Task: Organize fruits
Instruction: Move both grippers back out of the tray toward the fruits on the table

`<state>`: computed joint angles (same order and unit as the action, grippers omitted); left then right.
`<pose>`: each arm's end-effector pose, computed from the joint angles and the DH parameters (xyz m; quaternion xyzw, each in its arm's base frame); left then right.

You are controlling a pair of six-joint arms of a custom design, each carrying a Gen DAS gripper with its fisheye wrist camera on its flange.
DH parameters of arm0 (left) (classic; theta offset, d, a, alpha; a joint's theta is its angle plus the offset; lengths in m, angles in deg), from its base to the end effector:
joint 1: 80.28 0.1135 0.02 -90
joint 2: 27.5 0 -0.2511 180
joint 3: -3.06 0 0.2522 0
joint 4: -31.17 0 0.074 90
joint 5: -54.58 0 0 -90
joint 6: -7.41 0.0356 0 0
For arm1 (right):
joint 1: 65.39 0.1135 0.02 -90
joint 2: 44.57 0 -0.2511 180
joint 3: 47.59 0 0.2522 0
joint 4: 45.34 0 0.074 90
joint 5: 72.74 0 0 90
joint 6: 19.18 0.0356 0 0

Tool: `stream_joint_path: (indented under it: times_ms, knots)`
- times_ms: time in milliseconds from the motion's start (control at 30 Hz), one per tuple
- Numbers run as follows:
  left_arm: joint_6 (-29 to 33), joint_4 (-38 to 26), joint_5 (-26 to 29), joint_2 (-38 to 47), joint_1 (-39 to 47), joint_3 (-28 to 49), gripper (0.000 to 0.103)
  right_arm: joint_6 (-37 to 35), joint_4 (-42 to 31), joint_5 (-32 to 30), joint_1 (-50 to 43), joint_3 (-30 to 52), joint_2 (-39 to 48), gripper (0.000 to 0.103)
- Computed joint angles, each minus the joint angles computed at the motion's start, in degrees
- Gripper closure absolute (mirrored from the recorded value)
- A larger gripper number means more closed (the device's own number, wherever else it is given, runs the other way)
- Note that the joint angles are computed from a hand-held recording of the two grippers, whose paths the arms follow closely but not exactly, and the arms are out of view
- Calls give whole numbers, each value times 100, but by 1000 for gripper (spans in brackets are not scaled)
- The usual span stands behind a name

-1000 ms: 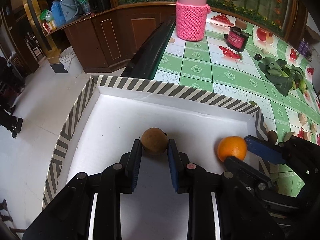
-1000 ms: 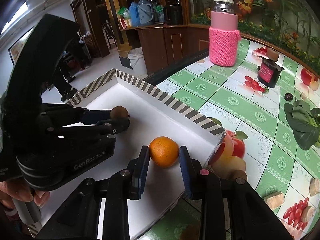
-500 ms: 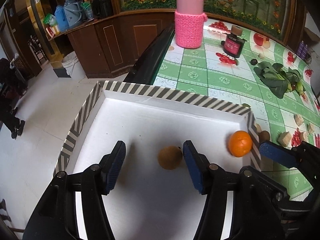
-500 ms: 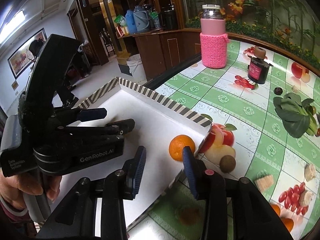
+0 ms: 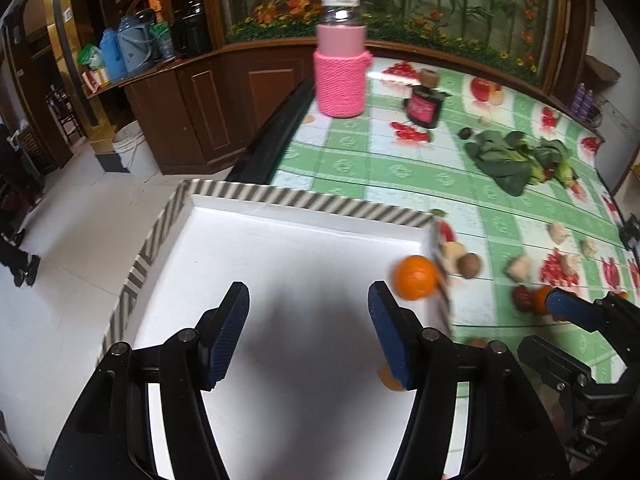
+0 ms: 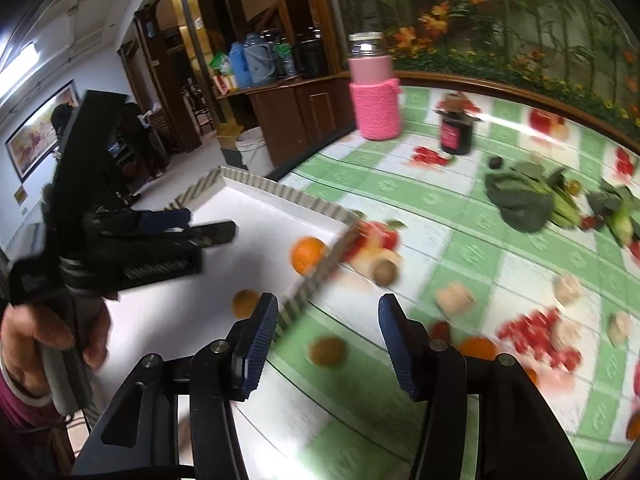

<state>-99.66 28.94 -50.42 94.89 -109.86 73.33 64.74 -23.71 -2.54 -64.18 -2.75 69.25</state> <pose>0.3285 -0.1759 0.0384 0.0631 0.9426 -0.0061 0.3279 0.2844 0.0181 0.0287 -0.1207 0.9118 0.1448 0.3647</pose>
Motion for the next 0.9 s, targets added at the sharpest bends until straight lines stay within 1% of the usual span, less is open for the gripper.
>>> stream_joint_path:
  times_ms: [33,133,333,500,633,733,833,900]
  knots:
    - [-13,18,20,-41,-72,-42,41,-72,67,-30,-169,-151,-42,49]
    - [-32,90,42,-142,-339,-155,33,-294,104,-147,-584,-426,-110,49]
    - [-36,60,101,-139,-917,-127,33,-811,273,-350,-1537,-874,-59,48]
    - [-33,12,187,31,-1317,14,33,-1135,245,-499,-2102,-885,176,48]
    - [-93,-54,398,350,-1474,298,34,-1184,156,-525,-2275,-793,274,48]
    - [-77,-101,359,590,-1542,530,34,-1224,153,-502,-2288,-803,257,48]
    - [-8,-97,420,800,-1469,723,34,-1203,138,-538,-2310,-793,229,47]
    - [34,-204,510,930,-1379,871,34,-1187,89,-576,-2327,-746,229,47]
